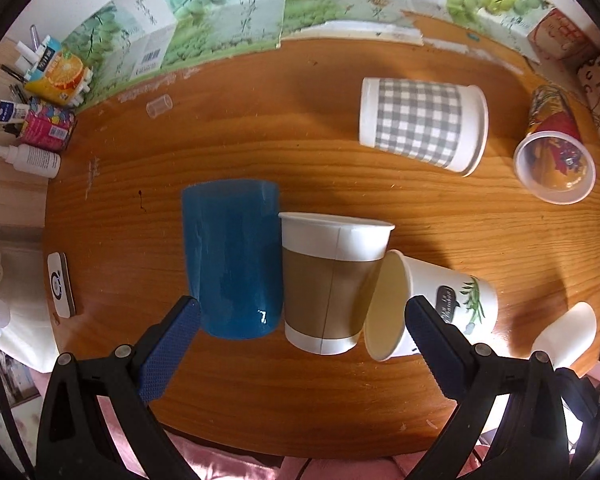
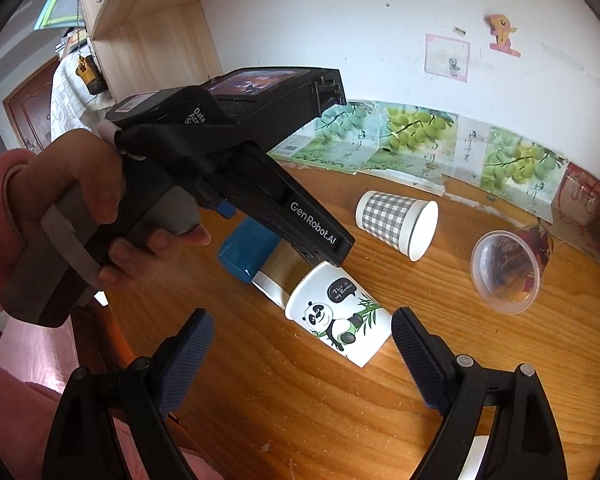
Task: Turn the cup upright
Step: 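Lower the left gripper fingers around the cup's brown sleeve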
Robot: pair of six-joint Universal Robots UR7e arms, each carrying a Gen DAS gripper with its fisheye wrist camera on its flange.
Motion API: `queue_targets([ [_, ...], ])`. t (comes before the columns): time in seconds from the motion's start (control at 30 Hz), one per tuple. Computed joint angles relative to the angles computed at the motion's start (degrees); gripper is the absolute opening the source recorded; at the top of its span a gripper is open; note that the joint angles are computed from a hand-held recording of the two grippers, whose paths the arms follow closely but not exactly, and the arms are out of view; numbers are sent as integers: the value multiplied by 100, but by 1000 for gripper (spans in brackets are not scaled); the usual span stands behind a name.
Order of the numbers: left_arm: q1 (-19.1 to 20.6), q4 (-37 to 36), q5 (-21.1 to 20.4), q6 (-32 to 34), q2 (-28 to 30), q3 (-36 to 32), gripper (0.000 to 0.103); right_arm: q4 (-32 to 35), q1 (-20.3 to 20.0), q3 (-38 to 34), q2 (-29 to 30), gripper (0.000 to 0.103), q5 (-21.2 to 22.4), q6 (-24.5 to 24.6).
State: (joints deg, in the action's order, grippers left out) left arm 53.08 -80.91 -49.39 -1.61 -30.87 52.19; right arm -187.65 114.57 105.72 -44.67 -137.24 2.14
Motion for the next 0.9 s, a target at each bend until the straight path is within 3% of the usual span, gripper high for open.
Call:
queue_targets([
  [0.27,108,284,-376,-142,234,-493,102,-359,-301,-91,282,91,553,-133],
  [0.6,227,737,-614,-254,479,-1077,102,-398,-473,-259,493,91,934,-210],
  [0.7,331,1182,-571,-274,796,-1750,99,-358,-481,-270,507,91,985,-183],
  [0.9,436,1413,-438,-297,944,-2035,98,-313,-508,-279,487,91,1023,-190],
])
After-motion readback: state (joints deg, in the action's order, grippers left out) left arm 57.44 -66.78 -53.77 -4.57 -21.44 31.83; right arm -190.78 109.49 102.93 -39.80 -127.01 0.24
